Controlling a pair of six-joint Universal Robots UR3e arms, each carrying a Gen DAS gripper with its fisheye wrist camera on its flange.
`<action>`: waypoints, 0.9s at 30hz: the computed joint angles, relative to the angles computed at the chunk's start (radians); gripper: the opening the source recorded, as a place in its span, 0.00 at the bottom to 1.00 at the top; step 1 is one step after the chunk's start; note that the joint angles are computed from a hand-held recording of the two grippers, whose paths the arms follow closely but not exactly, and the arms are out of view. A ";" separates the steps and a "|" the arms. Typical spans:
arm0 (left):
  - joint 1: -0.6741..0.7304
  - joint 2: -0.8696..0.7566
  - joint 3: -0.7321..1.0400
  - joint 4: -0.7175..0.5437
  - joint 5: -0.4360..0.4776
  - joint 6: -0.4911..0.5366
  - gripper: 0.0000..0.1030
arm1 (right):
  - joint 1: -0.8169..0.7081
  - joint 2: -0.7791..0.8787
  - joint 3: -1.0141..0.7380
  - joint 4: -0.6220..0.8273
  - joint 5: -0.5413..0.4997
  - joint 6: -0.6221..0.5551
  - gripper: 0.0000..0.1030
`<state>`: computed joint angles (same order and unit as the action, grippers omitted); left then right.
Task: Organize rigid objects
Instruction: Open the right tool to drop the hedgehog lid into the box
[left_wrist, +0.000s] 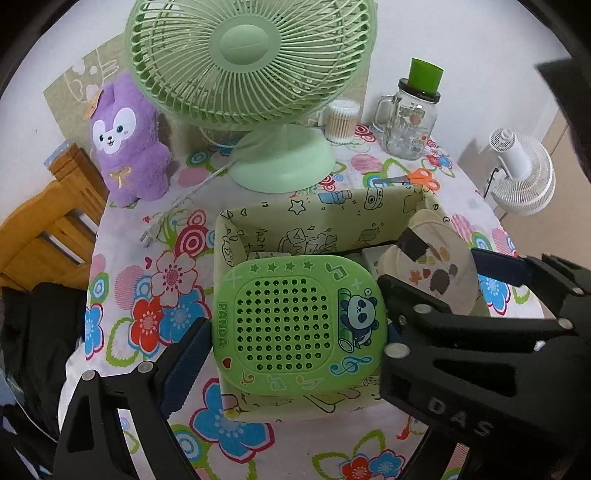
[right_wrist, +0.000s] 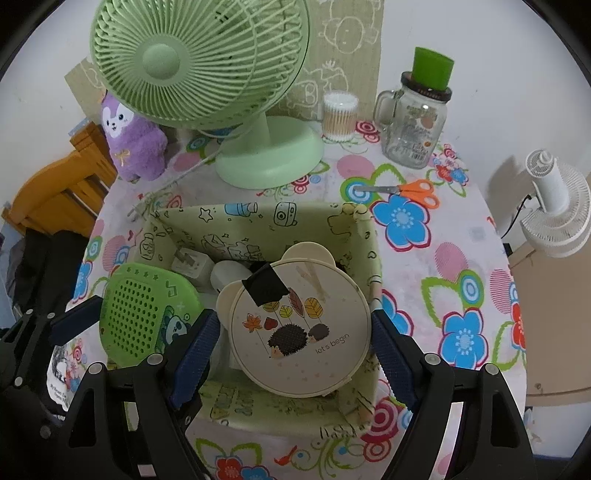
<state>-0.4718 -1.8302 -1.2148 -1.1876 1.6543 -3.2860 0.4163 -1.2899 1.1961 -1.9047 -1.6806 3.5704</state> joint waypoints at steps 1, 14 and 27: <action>0.001 0.002 -0.004 0.003 0.003 0.004 0.92 | 0.001 0.008 -0.007 0.000 0.001 -0.003 0.81; 0.031 -0.007 -0.018 0.007 -0.010 0.015 0.92 | 0.002 0.055 -0.038 -0.023 0.002 -0.045 0.90; 0.005 -0.031 0.032 -0.004 -0.018 0.014 0.92 | -0.003 -0.042 0.040 -0.025 -0.026 -0.012 0.90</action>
